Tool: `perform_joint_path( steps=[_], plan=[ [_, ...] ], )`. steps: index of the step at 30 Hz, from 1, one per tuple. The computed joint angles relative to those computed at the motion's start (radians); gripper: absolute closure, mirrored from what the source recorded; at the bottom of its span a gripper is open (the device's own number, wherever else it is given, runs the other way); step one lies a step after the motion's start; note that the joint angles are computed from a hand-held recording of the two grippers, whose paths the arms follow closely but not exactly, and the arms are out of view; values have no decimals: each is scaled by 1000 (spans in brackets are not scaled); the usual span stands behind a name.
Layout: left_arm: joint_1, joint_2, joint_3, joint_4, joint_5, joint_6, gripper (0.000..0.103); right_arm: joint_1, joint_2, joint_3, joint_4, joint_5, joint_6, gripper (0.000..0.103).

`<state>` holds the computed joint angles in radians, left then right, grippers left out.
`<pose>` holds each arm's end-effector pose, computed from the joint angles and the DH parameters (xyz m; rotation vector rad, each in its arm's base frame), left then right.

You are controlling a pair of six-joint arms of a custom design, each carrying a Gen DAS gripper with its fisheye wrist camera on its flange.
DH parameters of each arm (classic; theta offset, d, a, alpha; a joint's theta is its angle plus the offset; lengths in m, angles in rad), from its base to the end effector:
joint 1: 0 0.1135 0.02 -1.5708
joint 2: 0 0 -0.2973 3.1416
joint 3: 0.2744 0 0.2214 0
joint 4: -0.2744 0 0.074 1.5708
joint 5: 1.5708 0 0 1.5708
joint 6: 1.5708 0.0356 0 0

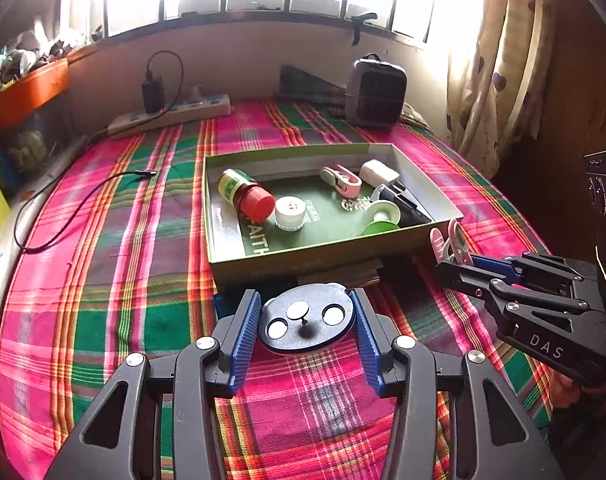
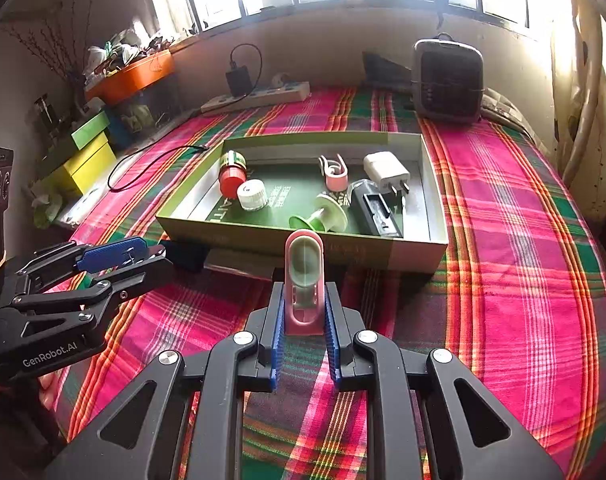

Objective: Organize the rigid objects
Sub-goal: 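Lift the black disc and pink-and-grey clip and carry both over the tray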

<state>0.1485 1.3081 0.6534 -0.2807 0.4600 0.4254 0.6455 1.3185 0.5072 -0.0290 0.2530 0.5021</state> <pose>0.2112 0.0156 0.2332 0.5126 2.3441 -0.3146 0.1718 0.1183 0.2074 -0.0552 2.3890 0.2405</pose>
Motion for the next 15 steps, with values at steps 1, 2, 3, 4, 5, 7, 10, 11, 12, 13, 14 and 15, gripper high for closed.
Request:
perform_joint_path(
  steps=[1,2,3,4,5,7,10,11,12,13,14,15],
  plan=[
    [1,1,5,-1,0,0,58,-2,-1,8,-6,1,-4,84],
    [3,0,10,-2,1,-1,58,-4,-3,14,-11,2,-8,84],
    [6,1,16,-4,6,0,58,-6,-4,21,-15,1,-12,84],
    [7,3,23,-6,8,0,58,-7,-4,26,-18,2,-15,84],
    [10,4,27,-6,10,0,58,-9,-4,33,-21,2,-19,84],
    [15,7,40,-10,17,-1,58,-14,-2,44,-27,0,-27,84],
    [20,16,62,-14,21,-3,58,-25,-1,60,-31,-7,-36,84],
    [22,21,70,-17,23,-2,58,-31,-2,63,-30,-14,-42,84],
    [22,27,78,-20,25,-2,58,-36,0,71,-32,-17,-49,84],
    [22,31,84,-20,26,-4,58,-41,4,78,-34,-22,-57,84],
    [22,37,90,-19,28,-6,58,-47,9,88,-38,-25,-65,84],
    [21,44,96,-19,27,-8,58,-52,16,100,-42,-30,-75,84]
  ],
)
